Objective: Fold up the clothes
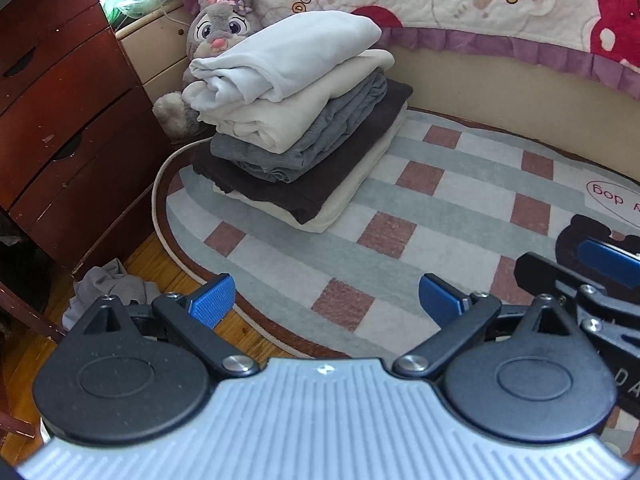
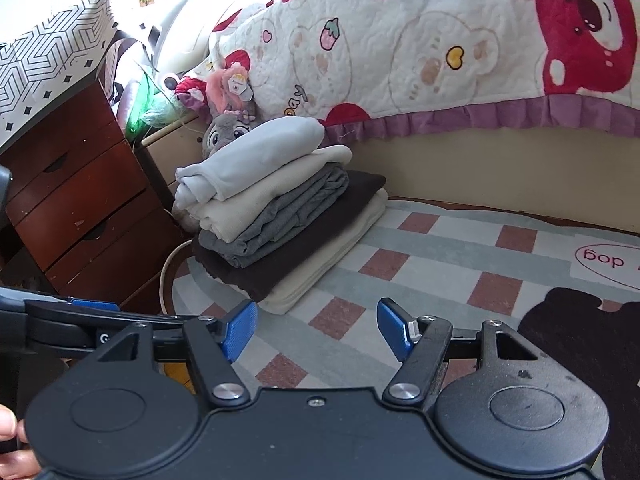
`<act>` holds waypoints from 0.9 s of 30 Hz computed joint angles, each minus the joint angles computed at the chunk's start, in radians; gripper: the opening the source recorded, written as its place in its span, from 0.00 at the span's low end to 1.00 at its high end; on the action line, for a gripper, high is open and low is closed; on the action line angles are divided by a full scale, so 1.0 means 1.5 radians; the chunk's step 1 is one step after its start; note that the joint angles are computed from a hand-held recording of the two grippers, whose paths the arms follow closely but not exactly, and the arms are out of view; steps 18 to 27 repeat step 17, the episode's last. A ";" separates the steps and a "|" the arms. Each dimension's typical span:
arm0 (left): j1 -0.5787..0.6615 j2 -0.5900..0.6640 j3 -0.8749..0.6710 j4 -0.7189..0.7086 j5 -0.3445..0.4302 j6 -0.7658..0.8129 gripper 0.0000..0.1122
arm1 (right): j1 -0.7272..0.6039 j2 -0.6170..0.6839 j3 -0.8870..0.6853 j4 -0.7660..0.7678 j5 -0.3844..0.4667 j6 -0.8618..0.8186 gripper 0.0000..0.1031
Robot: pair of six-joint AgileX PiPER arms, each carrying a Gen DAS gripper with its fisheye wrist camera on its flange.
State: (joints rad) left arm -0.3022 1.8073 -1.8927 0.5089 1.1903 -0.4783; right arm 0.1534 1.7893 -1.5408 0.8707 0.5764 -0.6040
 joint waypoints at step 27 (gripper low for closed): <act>-0.013 -0.037 0.028 -0.005 0.011 -0.016 0.89 | -0.010 -0.041 0.047 0.030 0.004 -0.011 0.69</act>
